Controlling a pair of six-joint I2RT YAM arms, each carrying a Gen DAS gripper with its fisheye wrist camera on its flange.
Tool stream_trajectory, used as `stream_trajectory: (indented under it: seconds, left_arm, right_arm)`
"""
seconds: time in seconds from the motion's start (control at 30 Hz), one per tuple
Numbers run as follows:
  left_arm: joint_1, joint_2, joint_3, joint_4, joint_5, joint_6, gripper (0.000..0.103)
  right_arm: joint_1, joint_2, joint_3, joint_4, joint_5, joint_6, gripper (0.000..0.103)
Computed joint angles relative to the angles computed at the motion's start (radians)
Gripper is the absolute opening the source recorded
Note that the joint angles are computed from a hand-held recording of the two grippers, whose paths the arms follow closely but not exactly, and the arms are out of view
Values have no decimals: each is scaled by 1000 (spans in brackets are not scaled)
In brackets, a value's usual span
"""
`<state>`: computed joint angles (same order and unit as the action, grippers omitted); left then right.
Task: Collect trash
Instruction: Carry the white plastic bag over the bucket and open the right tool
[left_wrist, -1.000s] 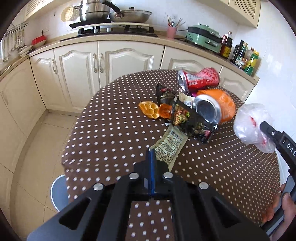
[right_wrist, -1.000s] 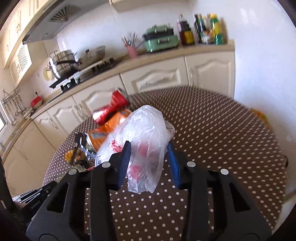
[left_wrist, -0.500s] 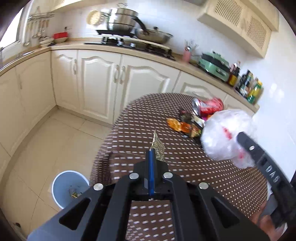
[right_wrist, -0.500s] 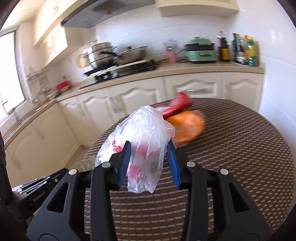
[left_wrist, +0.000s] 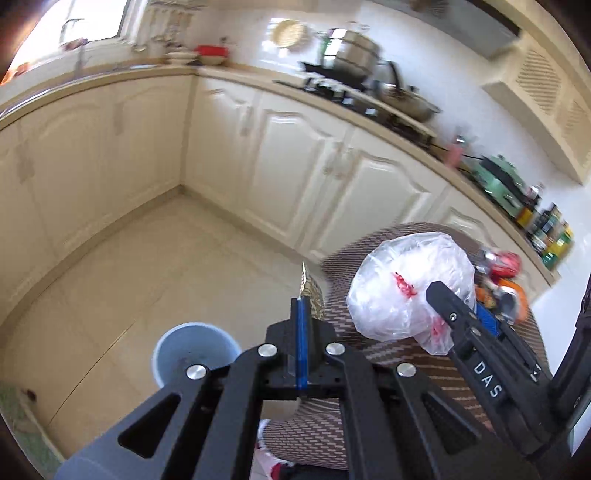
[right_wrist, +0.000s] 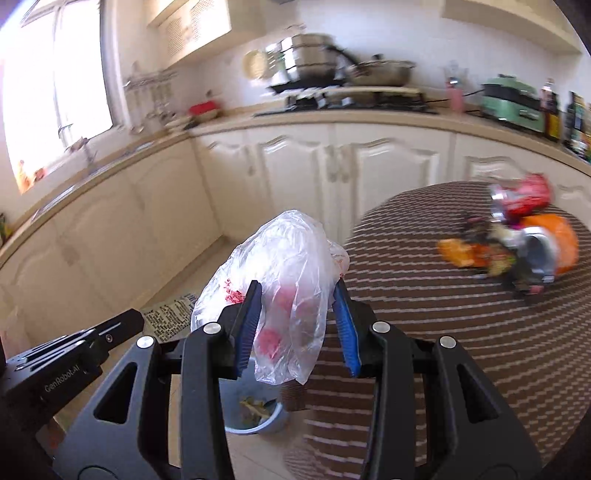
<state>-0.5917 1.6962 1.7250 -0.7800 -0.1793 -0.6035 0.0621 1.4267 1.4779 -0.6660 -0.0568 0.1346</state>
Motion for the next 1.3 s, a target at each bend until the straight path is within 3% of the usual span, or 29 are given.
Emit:
stream_trajectory:
  seconds: [0.3,0.57,0.67,0.7,0.73,0.8,1.3]
  left_arm:
    - [222,38,-162,27,102,-4,0]
    - [300,168,-146,52,166,26,1]
    - [322,223,-106,30,219,22,5]
    - [327,227,-114,38,215,16,13]
    - [325,227,-123,45,209,6,32]
    - [335,219,-155,77,214,-5,41]
    - [343,230,-174,47,190,6,41]
  right_arm:
    - [177,219,8,76,46,18,39]
    - [216,386,47,101,47,23,39]
    - [217,419,53,105,45,24,39]
    - [220,428,55,105,44,26,39]
    - [219,441,67,100,42,25,39]
    - [222,463,76,101,43,26,39]
    - [260,550,130,87,40,38,40]
